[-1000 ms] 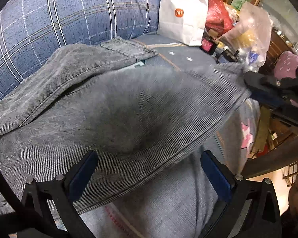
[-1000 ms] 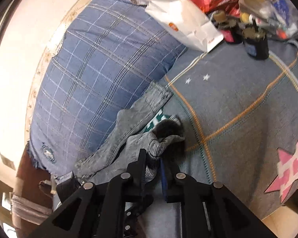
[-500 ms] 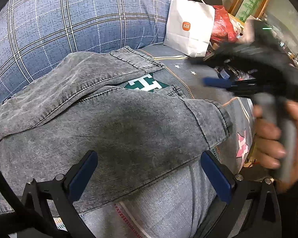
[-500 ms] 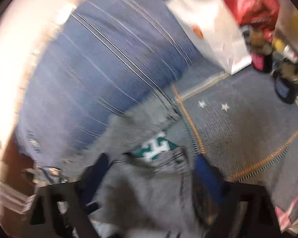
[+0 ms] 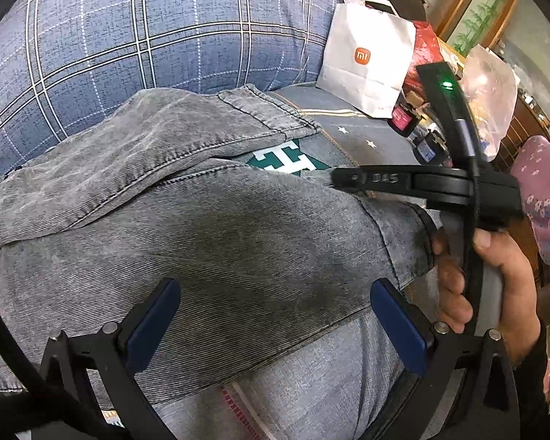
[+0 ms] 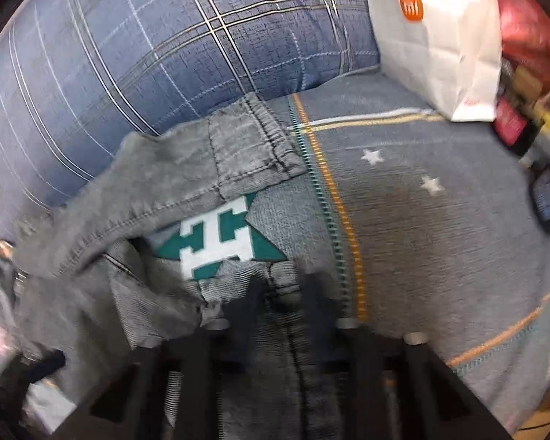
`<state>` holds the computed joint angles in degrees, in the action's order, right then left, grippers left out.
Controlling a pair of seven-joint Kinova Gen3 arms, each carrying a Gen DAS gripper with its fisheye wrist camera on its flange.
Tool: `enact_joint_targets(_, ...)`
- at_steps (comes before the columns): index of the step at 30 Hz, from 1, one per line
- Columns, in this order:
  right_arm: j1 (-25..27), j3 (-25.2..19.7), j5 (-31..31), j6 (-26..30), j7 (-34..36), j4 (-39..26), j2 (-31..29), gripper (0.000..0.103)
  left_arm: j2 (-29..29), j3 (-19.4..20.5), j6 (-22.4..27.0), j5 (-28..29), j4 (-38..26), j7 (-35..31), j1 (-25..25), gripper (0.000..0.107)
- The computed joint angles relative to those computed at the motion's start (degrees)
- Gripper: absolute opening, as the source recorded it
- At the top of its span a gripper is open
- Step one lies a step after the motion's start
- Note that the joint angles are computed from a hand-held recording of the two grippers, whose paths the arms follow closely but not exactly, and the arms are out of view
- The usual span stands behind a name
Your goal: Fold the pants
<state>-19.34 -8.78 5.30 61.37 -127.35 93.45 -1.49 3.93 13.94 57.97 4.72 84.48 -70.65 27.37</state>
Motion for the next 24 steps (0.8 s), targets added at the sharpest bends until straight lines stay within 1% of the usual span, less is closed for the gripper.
enact_joint_targets(1,0.34,-0.13,0.31,0.18,-1.05,-0.02,-0.80,0.018,-0.24,-0.06,0.01,-0.02,0.04,0.10,-0.03,0.103)
enact_joint_targets(2,1.74,-0.97,0.54,-0.26,-1.40,0.35,-1.93,0.018,-0.41,-0.05,-0.01,-0.16,0.09,0.26,-0.02,0.103)
enact_joint_targets(4,4.79,-1.61,-0.03,-3.42,-1.98,1.94,-4.77,0.018,-0.61,0.00,0.05,-0.46,-0.02,0.42,0.00,0.103)
enact_joint_targets(5,5.49,-0.48,-1.67,-5.72,-2.19,3.07,-6.65,0.018,-0.46,0.08,0.30,-0.93,-0.31,0.67,0.11,0.103)
enact_joint_targets(6,5.13,1.54,-4.00,-8.05,-1.49,4.28,-7.80,0.020,-0.29,0.14,0.55,-1.37,-0.59,0.93,0.24,0.103)
enact_joint_targets(7,5.63,2.63,-6.33,-9.68,-0.72,5.20,-8.65,0.022,-0.25,0.14,0.56,-1.57,-0.61,1.05,0.29,0.103)
enact_joint_targets(9,7.39,2.44,-8.23,-10.19,1.12,5.59,-7.51,0.023,-0.27,0.04,0.40,-1.58,-0.65,1.35,0.26,0.103)
enact_joint_targets(10,7.52,3.09,-9.26,-9.76,1.55,5.68,-6.45,0.023,-0.33,0.00,0.40,-1.44,-0.63,1.34,0.19,0.103)
enact_joint_targets(11,6.93,4.80,-11.22,-10.24,2.35,6.52,-6.38,0.023,-0.44,-0.02,0.33,-1.37,-0.56,1.38,0.16,0.103)
enact_joint_targets(12,6.34,6.91,-13.54,-11.45,2.56,8.05,-7.37,0.023,-0.72,-0.06,-0.03,-1.36,-0.24,1.36,0.10,0.103)
enact_joint_targets(13,6.62,7.98,-15.66,-13.55,3.27,9.64,-9.10,0.023,-1.03,-0.08,-0.48,-1.66,0.08,1.60,0.08,0.103)
enact_joint_targets(14,7.42,7.99,-16.87,-15.87,3.81,11.26,-11.36,0.023,-1.20,-0.12,-0.71,-1.98,0.17,1.98,0.01,0.103)
enact_joint_targets(15,8.75,6.94,-17.23,-18.20,3.83,12.30,-13.74,0.031,-1.33,-0.19,-0.88,-1.93,0.24,2.14,-0.16,0.103)
enact_joint_targets(16,9.74,6.07,-18.26,-20.53,4.72,12.97,-15.95,0.067,-1.46,-0.38,-1.04,-1.62,0.25,2.17,-0.51,0.103)
enact_joint_targets(17,9.75,5.60,-18.64,-22.64,4.86,13.47,-17.41,0.089,-1.60,-0.56,-1.10,-1.50,0.25,2.37,-0.83,0.103)
enact_joint_targets(18,10.01,4.58,-18.08,-23.81,4.18,13.27,-18.35,0.103,-1.83,-0.77,-1.07,-1.72,0.20,2.85,-1.18,0.103)
enact_joint_targets(19,9.21,4.29,-17.57,-24.05,4.43,12.01,-18.33,0.103,-2.16,-0.97,-1.09,-2.03,0.26,3.45,-1.53,0.103)
enact_joint_targets(20,7.35,4.85,-17.98,-23.36,5.54,10.56,-17.25,0.103,-2.43,-1.26,-1.13,-2.03,0.30,3.82,-2.05,0.103)
enact_joint_targets(21,4.81,6.47,-18.91,-21.85,7.59,8.10,-15.11,0.103,-2.67,-1.64,-0.97,-1.78,0.24,4.13,-2.73,0.103)
enact_joint_targets(24,-3.06,14.01,-21.87,-19.01,11.57,1.26,-7.15,0.103,-2.97,-2.86,0.02,-0.73,-0.48,4.43,-5.09,0.103)
